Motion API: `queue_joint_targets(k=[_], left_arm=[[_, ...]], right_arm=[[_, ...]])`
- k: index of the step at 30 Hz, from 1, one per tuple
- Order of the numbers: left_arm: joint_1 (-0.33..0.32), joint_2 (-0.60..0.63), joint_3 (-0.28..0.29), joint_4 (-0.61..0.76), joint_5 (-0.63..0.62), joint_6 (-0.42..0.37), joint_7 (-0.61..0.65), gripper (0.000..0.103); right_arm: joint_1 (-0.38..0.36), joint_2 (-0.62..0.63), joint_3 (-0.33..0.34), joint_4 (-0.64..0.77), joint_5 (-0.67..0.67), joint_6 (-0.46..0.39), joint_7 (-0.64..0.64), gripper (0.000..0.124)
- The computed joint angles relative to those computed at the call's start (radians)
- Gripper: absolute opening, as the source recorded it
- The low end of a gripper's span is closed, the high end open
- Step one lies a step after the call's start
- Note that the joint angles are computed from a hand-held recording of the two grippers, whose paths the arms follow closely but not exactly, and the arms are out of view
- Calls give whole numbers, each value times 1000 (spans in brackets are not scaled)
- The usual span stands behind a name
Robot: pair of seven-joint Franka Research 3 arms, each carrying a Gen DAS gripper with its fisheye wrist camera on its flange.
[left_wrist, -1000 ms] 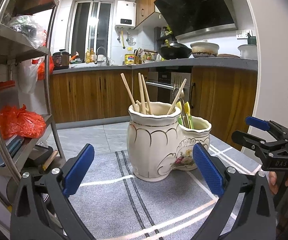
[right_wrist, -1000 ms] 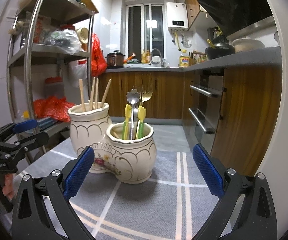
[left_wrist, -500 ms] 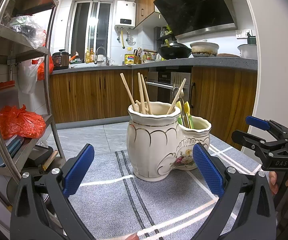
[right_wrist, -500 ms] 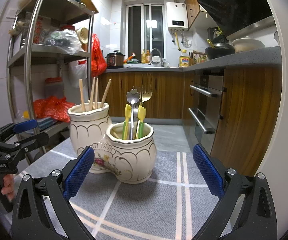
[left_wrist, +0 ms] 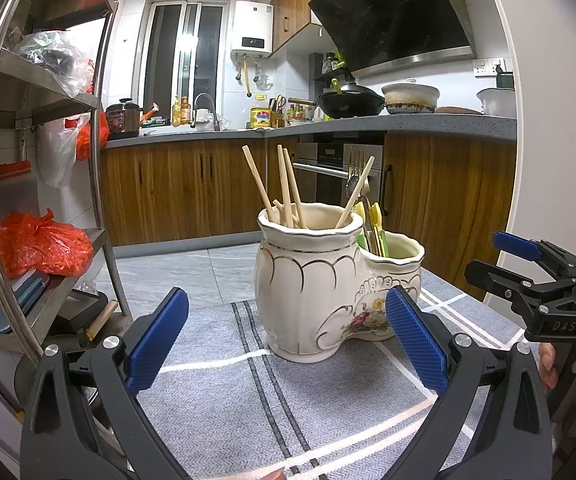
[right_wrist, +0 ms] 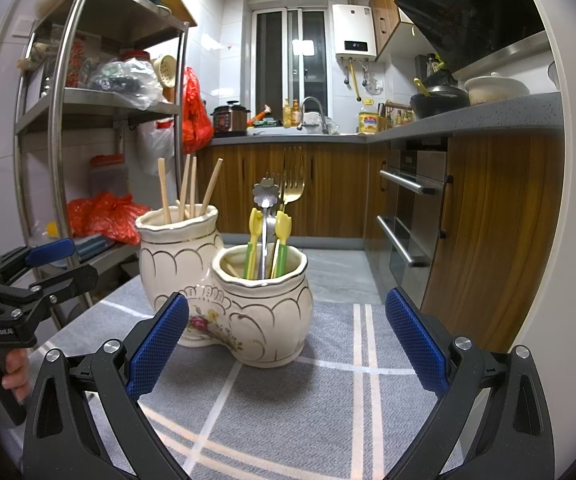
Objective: Organize utensils
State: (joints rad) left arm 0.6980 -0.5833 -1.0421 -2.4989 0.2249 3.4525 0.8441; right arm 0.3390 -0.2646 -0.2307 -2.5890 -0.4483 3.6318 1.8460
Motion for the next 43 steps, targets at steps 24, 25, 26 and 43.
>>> queue_joint_targets(k=[24,25,26,43], left_arm=[[2,0,-2,-2,-4,1,5,97],[1,0,-1,-2,-4,2,5,97],[1,0,-1,-2,-4,2,5,97],[7,-21,-5,0,-1,-27,-16,98]], right_arm=[[-1,-1,1,0,0,-1,0,98],[-1,-1,1,0,0,-1,0,98],[-1,-1,1,0,0,-1,0,98],[-2,-1,4,0,6,-3,-3,98]])
